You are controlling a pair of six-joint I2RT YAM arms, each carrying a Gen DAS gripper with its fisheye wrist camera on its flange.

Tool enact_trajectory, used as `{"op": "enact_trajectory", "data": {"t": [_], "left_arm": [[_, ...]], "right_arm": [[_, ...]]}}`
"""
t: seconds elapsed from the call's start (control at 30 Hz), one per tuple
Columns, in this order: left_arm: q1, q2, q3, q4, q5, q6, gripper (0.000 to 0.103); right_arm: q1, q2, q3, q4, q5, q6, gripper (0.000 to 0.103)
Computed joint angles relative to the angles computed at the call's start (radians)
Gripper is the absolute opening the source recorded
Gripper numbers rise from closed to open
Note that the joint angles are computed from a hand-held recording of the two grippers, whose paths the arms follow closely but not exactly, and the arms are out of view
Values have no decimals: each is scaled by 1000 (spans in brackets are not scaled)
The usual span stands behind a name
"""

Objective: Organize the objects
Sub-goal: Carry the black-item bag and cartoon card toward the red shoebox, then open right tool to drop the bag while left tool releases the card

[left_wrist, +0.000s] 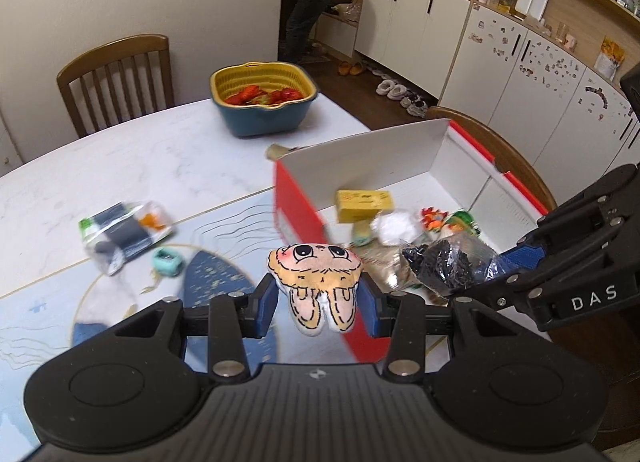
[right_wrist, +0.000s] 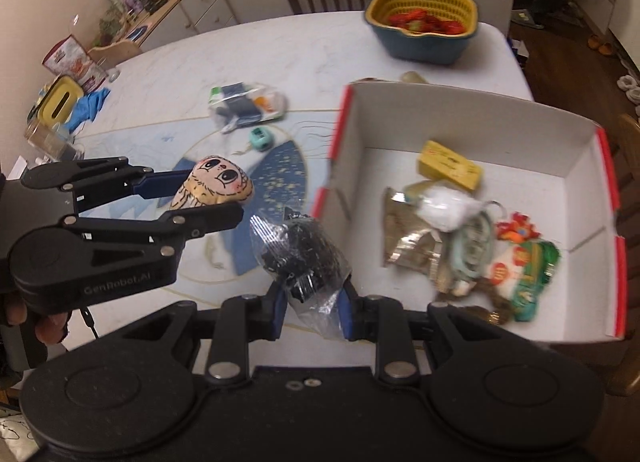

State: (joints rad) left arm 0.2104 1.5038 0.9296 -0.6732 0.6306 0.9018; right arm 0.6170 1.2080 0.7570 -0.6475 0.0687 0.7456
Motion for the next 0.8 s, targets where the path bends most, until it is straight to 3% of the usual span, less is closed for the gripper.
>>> {"op": "enact_trajectory", "data": {"t": [0.47,0.63,0.8], "left_arm": [[-347,-73,-109,174,-146,-283,42],[-470,-31,-122,261,-222,-383,42],[-562,37,-107,328,-281,-466,42]], "right_arm": [[-344,-331,-209,-88,-45,-232,25],[-524,-339,-252,-47,-83,-377,26],[-666,-241,-271,46,-136,-475,26]]}}
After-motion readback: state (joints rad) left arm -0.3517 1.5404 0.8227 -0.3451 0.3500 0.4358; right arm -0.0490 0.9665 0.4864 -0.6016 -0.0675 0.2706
